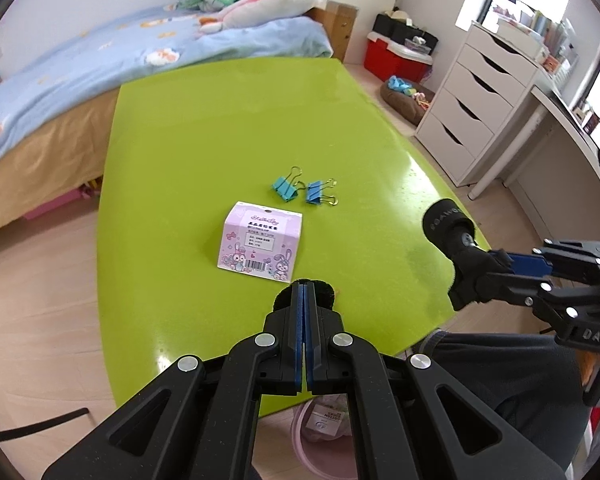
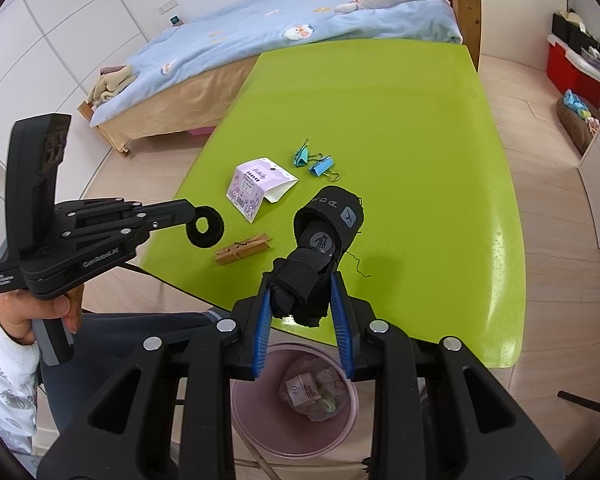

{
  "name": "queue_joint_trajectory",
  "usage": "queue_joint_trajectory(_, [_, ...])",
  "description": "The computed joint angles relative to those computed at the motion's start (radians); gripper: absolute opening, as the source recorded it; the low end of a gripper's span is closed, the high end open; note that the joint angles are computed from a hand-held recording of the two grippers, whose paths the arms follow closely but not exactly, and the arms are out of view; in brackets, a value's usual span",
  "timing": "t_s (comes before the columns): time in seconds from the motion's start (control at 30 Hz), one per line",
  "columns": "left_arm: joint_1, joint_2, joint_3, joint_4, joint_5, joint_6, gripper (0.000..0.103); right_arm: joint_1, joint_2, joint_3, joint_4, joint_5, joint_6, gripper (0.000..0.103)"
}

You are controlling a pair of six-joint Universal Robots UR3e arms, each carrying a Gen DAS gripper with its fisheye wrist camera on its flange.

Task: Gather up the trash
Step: 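Carry the black sock and sock roll over the wastebasket and open both grippers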

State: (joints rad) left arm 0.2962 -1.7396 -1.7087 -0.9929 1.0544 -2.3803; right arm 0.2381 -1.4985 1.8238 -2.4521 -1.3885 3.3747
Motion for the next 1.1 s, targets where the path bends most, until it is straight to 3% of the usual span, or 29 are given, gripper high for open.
queue_joint_trajectory(0.4, [0.114,0.315,-0.239,-0.126,-0.095,0.203,0.0,0.077,-0.13,0.084,0.007,-0.055,0.002,0.028])
queue_joint_trajectory(0.73, [0.258,0.547,-0.348,-0.401,-0.164,0.411,0.0,0.173,-0.275,0.202,0.011,-0.079,0.05,0.028])
queue_joint_trajectory(1.1, [0.412,0.717,-0.392,-0.692,-0.164,0.626,0.0,0.273,-0.319,0.29,0.0,-0.053,0.105,0.028])
